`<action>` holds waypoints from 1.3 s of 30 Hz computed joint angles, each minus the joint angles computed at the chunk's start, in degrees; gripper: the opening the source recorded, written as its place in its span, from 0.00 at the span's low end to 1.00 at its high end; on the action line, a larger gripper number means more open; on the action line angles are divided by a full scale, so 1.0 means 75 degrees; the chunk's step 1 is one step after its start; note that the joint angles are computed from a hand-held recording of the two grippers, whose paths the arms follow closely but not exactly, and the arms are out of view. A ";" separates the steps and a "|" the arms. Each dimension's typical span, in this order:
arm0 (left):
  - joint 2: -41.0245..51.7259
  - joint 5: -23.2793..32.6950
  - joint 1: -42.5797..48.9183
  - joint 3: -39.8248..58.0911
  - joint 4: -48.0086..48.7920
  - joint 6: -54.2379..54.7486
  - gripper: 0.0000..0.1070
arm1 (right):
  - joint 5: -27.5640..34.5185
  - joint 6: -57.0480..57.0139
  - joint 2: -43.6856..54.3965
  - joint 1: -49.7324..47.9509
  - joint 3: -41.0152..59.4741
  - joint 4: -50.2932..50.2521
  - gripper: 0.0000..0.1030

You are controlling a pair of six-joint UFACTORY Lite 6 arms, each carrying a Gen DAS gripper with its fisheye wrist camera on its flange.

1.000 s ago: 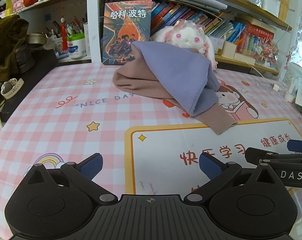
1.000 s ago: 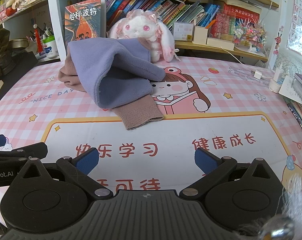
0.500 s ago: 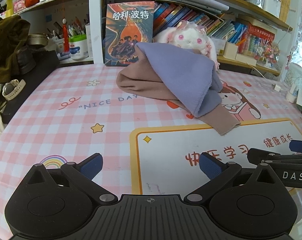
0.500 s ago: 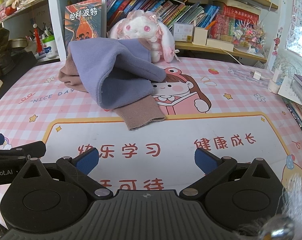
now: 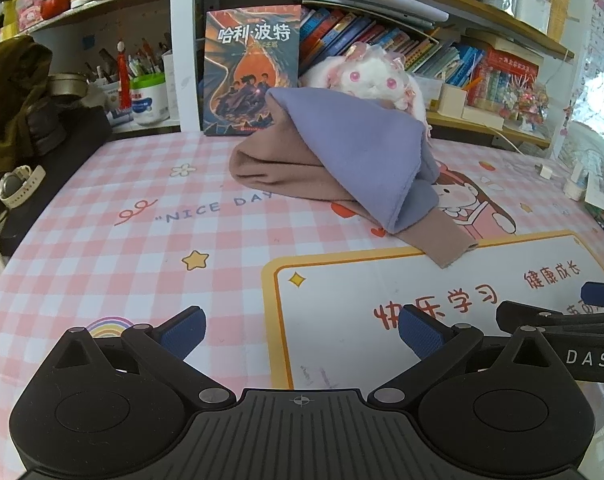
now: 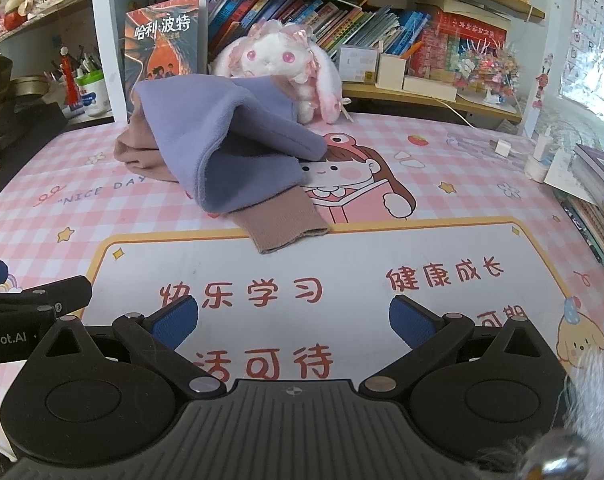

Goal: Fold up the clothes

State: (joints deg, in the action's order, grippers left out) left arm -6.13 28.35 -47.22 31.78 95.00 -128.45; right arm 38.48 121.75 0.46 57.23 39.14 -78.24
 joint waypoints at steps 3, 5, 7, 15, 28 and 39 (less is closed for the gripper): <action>-0.0167 -0.0120 0.0096 -0.0165 0.0146 -0.0036 0.96 | 0.0149 0.0023 0.0094 0.0189 0.0085 0.0173 1.00; -0.0274 -0.0209 0.0169 -0.0275 0.0259 -0.0076 0.96 | 0.0229 0.0038 0.0165 0.0304 0.0147 0.0277 1.00; -0.0366 -0.0287 0.0232 -0.0372 0.0367 -0.0130 0.96 | 0.0320 0.0035 0.0248 0.0444 0.0223 0.0407 1.00; -0.0428 -0.0576 0.0416 -0.0522 0.0819 -0.0394 0.96 | 0.0605 -0.0046 0.0445 0.0745 0.0412 0.0839 1.00; 0.0342 -0.0520 0.0419 0.0078 0.0589 -0.0346 0.96 | 0.0126 -0.0072 0.0467 0.0228 0.0296 0.0461 1.00; 0.2372 0.0466 -0.0436 0.2278 -0.1383 0.0521 0.96 | -0.1693 0.0188 0.0023 -0.2068 -0.0342 -0.2049 1.00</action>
State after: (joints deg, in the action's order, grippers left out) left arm 11.66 31.85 -50.49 48.86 84.63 -124.54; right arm 25.78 123.16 0.64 41.72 36.58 -93.60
